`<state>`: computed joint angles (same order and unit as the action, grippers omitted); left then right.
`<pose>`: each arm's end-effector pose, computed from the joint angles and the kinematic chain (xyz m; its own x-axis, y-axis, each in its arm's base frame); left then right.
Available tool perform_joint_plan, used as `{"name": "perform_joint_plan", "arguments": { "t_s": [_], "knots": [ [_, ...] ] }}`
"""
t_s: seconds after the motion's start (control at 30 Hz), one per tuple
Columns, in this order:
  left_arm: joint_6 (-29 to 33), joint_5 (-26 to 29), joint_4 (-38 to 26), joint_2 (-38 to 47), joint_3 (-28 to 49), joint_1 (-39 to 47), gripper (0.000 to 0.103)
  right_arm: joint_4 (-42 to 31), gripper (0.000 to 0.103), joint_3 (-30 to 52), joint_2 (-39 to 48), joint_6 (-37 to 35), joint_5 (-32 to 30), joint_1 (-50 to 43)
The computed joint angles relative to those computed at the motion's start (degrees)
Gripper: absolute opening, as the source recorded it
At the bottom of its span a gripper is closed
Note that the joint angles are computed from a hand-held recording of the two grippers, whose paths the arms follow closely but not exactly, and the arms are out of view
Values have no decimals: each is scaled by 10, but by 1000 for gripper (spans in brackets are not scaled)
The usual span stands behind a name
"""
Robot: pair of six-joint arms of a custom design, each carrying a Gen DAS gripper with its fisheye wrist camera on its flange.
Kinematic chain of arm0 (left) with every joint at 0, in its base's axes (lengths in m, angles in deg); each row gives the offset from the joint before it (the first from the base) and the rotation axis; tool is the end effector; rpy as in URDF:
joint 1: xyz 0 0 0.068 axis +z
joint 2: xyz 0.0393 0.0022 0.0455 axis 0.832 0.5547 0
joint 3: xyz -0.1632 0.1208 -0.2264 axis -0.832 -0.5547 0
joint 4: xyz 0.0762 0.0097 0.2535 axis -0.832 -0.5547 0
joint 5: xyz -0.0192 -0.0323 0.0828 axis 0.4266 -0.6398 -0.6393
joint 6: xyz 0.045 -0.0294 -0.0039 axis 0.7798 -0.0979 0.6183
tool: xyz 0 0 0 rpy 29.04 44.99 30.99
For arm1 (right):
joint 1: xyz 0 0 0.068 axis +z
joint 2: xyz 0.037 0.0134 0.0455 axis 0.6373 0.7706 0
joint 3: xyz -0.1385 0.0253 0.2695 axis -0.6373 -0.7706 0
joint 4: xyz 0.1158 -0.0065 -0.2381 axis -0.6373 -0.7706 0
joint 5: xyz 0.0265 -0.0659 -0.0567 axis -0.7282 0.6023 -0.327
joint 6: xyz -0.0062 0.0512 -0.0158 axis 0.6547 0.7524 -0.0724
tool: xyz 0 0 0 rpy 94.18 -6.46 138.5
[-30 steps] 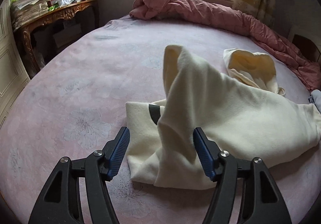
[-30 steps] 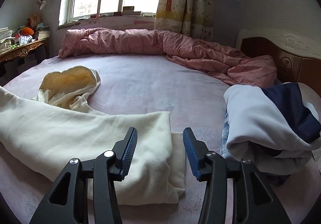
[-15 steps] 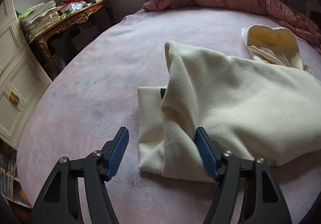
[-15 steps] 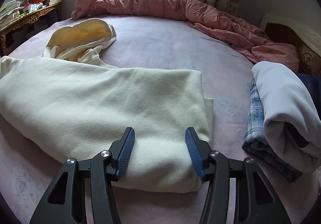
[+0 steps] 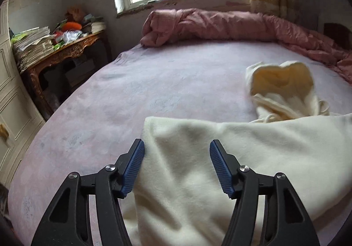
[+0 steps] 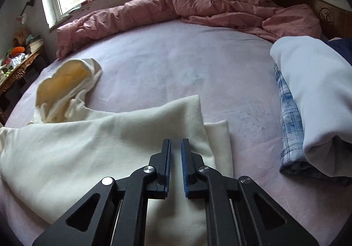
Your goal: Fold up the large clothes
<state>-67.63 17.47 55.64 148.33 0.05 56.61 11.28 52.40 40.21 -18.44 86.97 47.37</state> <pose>0.2473 0.0129 0.1003 -0.6438 -0.1048 -0.7580 -0.3165 0.9384 0.1390 0.3130 0.0420 0.1048 -0.7391 0.0251 -0.6732 -0.0272 0.9974 0.0671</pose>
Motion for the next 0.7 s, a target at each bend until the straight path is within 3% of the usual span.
{"name": "perform_joint_plan", "arguments": {
  "t_s": [0.07,0.1,0.17,0.2,0.33,0.4,0.5,0.6,0.7],
  "knots": [
    [-32,-22,13,91,29,4,63,35,10,-4,26,-17,11,-1],
    [-31,-38,48,128,27,-4,64,39,10,-5,28,-18,5,-5],
    [-25,-90,69,134,20,-33,64,51,9,-9,32,-19,-1,-9],
    [-24,-88,71,136,19,-31,64,62,9,-11,37,-20,-6,-12],
    [-32,-40,65,123,13,3,68,69,9,-19,30,-19,-23,-25],
    [-34,-38,68,106,1,2,64,37,9,-35,-11,-15,0,-18],
    [-40,-27,76,41,-46,-13,60,-25,9,-82,-111,-27,-15,-23],
    [-60,-74,118,-2,-100,-64,60,-20,9,-156,-213,-64,-34,-28],
    [-88,-99,124,-25,-124,-126,60,-16,9,-181,-215,-84,-52,-30]
  ]
}}
